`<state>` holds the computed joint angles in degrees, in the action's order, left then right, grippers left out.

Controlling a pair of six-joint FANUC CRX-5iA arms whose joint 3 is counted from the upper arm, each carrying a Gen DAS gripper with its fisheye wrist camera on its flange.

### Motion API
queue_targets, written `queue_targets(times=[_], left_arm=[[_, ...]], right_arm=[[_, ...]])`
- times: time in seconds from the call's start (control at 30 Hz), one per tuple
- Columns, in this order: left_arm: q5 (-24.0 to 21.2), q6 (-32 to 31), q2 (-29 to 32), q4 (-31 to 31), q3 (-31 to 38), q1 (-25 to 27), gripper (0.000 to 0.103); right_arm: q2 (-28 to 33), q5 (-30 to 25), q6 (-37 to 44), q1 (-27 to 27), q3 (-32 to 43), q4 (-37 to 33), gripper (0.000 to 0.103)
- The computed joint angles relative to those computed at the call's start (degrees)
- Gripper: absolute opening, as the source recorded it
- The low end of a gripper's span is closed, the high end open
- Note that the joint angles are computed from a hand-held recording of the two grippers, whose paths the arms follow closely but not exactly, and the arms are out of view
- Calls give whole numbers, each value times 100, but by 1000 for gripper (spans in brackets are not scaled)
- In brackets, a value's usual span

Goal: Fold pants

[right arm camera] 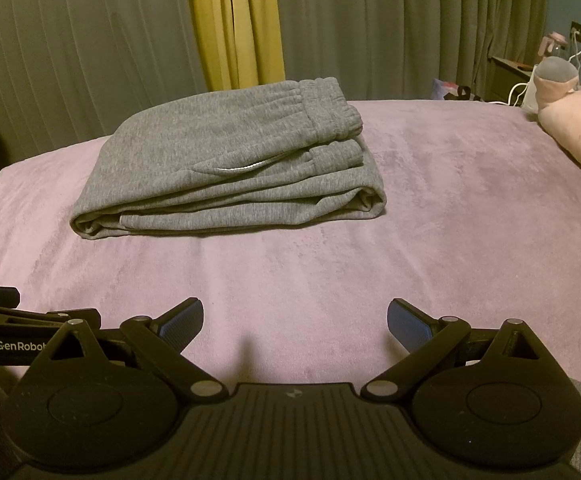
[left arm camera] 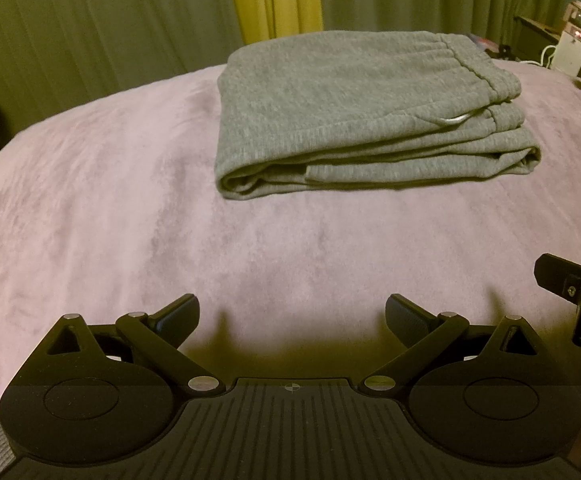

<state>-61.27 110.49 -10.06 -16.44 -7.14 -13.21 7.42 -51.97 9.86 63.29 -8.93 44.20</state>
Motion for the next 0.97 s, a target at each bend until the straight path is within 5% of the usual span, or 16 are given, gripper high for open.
queue_targets(times=[0.97], left_arm=[[94, -152, -33, 44, -84, 66, 102]], right_arm=[[50, -25, 166, 14, 16, -1, 99]])
